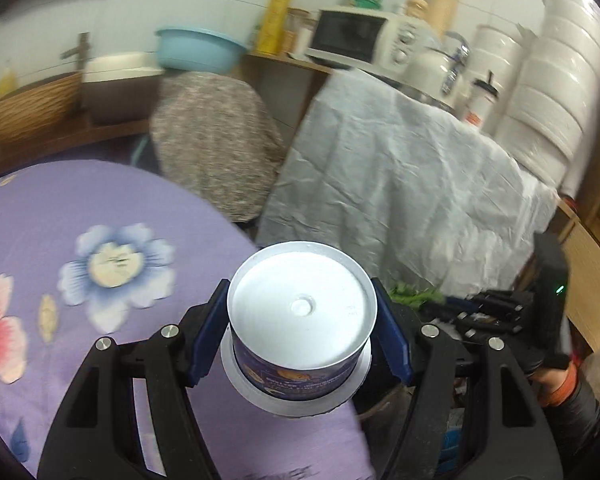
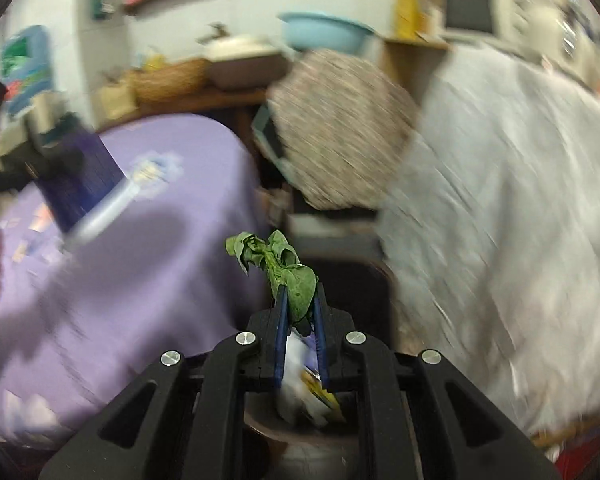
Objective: Collect trash
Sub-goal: 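Carry the cup and leaves over the black bin and open both grippers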
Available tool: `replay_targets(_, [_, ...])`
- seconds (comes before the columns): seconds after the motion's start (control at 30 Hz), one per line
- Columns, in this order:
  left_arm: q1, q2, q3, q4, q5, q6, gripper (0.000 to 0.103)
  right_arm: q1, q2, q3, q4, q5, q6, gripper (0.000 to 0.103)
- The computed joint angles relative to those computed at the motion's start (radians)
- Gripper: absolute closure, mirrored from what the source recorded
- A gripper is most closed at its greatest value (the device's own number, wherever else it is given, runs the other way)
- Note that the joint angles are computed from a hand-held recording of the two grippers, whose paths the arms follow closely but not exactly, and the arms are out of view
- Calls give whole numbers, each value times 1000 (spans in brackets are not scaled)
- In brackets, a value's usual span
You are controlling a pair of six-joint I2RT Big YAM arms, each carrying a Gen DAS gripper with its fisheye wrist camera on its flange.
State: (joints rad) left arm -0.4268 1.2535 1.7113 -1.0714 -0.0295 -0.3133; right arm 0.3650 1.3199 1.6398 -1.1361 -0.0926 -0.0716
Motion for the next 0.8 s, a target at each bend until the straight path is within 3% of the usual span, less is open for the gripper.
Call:
replay_targets(0.23, [-99, 190, 169, -50, -11, -9, 36, -59, -2, -208, 71, -20, 70, 90])
replay_targets(0.43, [-136, 341, 288, -123, -4, -56, 36, -71, 18, -280, 116, -29, 102, 89])
replay_targets(0.47, [-140, 361, 300, -129, -3, -64, 36, -72, 16, -287, 124, -26, 106, 84])
replay_targets(0.5, [-143, 380, 312, -140, -1, -71, 36, -75, 11, -293, 130, -28, 114, 72])
replay_targets(0.6, [-146, 416, 329, -152, 1, -78, 35, -78, -34, -326, 155, -10, 133, 57])
replay_targets(0.8, [-139, 481, 374, -185, -6, -91, 35, -118, -136, -380, 165, 12, 175, 51])
